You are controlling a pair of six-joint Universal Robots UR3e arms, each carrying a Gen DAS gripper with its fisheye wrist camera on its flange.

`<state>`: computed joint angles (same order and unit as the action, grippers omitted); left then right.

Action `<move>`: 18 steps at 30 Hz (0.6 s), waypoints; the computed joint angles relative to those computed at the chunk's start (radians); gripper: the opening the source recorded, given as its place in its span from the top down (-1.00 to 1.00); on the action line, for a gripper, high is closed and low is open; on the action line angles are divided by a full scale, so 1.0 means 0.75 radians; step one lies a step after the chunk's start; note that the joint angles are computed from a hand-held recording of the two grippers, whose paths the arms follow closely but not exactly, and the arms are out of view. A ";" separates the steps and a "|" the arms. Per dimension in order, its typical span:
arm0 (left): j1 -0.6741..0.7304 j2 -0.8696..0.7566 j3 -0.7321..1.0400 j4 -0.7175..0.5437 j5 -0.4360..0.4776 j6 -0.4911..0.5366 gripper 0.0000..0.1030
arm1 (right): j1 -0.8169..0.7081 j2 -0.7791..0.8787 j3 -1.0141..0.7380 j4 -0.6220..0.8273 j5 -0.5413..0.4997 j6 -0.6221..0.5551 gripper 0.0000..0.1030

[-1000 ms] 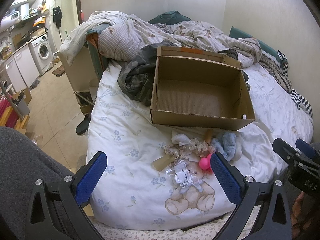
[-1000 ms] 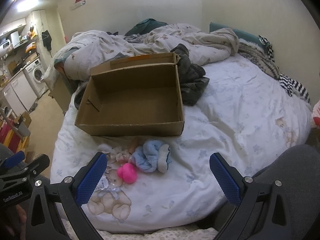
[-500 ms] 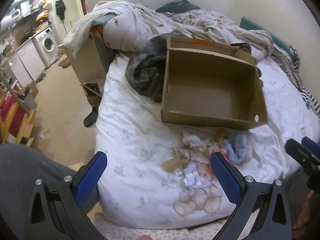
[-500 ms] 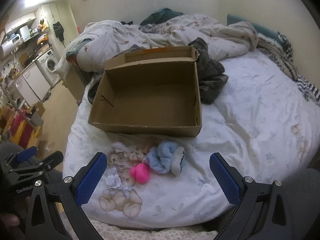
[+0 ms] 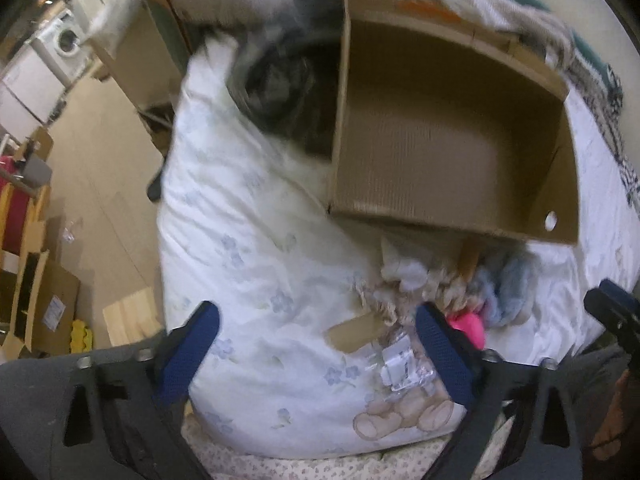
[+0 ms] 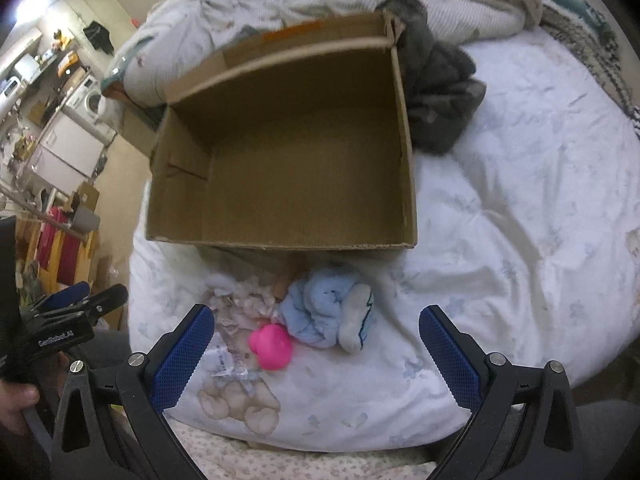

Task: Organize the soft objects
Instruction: 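Lower the right gripper onto the light-blue plush and close on it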

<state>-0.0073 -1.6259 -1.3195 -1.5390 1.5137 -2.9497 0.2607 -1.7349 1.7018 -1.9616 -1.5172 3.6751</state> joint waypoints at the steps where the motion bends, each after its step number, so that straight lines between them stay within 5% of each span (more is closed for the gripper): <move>1: -0.008 -0.017 -0.008 -0.011 0.006 -0.005 -0.47 | -0.014 0.011 0.019 -0.008 0.014 -0.002 -1.00; 13: -0.094 -0.149 -0.172 0.057 0.015 0.044 -0.29 | -0.153 -0.030 0.273 -0.169 0.192 -0.011 -1.00; 18: -0.130 -0.253 -0.192 0.108 0.012 0.037 0.19 | -0.164 -0.010 0.285 -0.199 0.217 -0.008 -1.00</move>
